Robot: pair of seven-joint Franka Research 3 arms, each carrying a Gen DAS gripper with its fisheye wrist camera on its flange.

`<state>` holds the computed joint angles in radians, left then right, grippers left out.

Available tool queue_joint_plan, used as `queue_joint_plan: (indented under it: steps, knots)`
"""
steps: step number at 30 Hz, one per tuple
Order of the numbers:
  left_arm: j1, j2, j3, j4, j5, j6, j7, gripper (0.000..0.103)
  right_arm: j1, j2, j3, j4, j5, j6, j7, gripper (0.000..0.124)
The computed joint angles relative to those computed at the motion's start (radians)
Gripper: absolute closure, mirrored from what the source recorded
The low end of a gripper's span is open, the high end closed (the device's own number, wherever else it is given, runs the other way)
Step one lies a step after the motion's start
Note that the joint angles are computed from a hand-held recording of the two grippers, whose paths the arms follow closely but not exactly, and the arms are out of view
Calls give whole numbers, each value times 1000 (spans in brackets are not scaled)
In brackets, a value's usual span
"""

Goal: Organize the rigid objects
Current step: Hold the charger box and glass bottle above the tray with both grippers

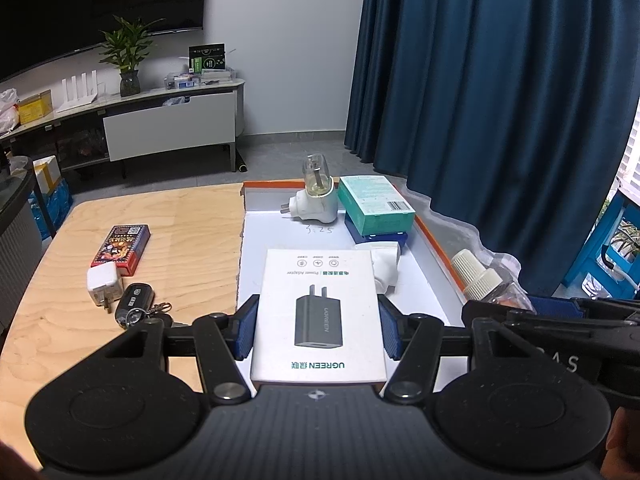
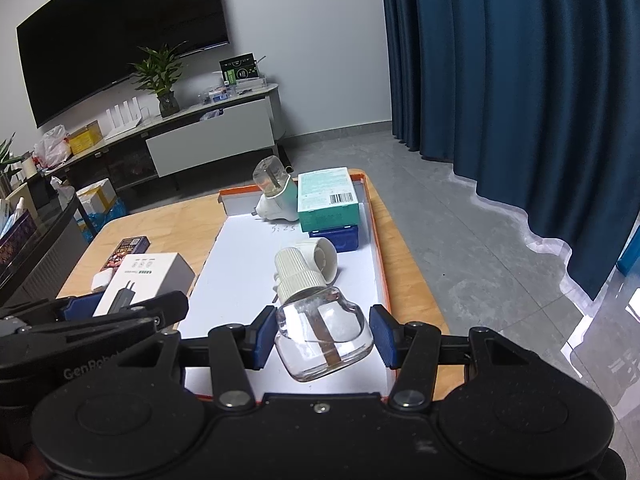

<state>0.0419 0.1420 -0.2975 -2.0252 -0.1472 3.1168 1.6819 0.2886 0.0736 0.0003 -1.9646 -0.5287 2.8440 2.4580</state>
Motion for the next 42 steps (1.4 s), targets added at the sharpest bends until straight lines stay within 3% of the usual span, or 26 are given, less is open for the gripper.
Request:
queue_joint_plan:
  steps: [42]
  knots:
    - [-5,34,15,21,82,-25,-80,44,32,59,-29,33,119,-7,-101,62]
